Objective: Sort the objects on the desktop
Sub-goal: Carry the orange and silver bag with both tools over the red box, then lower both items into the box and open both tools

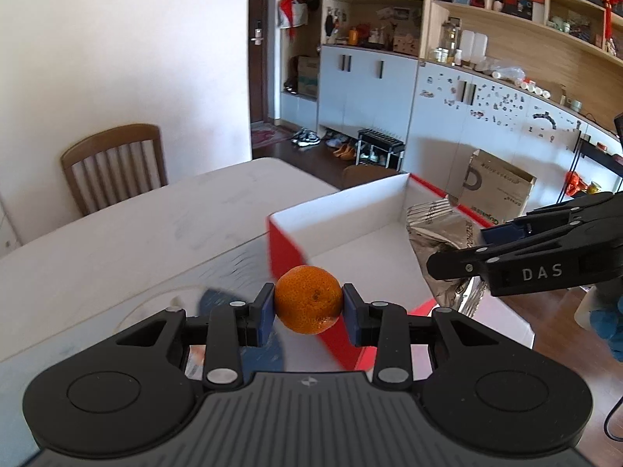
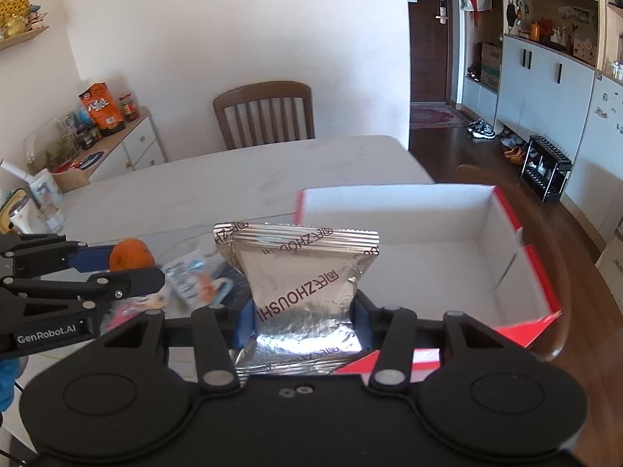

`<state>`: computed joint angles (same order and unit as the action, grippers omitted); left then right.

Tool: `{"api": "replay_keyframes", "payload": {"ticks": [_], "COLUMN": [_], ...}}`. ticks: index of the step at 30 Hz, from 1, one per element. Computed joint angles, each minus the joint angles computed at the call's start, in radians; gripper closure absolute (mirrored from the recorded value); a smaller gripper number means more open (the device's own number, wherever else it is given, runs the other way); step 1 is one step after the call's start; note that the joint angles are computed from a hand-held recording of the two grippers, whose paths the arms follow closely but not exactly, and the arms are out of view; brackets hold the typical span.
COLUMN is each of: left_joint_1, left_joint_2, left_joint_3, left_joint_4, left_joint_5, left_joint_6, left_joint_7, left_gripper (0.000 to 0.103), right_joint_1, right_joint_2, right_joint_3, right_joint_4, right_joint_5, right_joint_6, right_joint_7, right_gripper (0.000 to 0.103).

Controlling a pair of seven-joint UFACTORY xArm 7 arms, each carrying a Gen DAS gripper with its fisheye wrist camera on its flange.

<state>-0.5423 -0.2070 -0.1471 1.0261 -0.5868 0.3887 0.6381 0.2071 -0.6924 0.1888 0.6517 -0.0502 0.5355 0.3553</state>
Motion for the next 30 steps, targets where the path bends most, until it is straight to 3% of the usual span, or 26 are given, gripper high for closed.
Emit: {"api": "replay_keyframes", "payload": {"ticks": [6, 16, 23, 30], "left_joint_1": [0.005, -0.020, -0.072, -0.124], "left_joint_2": [0.152, 0.409, 0.626, 0.769], "left_joint_3": [-0.071, -0.128, -0.108, -0.076], "left_joint_4": [0.153, 0.396, 0.659, 0.839], "left_joint_5": [0.112, 0.392, 0.517, 0.601], "left_joint_6": [-0.002, 0.039, 0.250, 0.378], "left_joint_7": [-0.103, -0.276, -0.372, -0.410], "left_gripper": [0.068, 0.068, 0.068, 0.068], "right_joint_1": [-0.020, -0.073, -0.096, -0.111], "right_joint_2": [0.036, 0.151, 0.259, 0.347], "right_joint_3": [-0.108, -0.199, -0.228, -0.225], "right_joint_4": [-0.003, 0.023, 0.042, 0.069], "right_joint_5": [0.015, 0.085, 0.144, 0.186], "right_joint_6": [-0.041, -0.093, -0.107, -0.065], "right_joint_7": [-0.121, -0.283, -0.368, -0.440], "right_gripper": [0.054, 0.054, 0.054, 0.054]}}
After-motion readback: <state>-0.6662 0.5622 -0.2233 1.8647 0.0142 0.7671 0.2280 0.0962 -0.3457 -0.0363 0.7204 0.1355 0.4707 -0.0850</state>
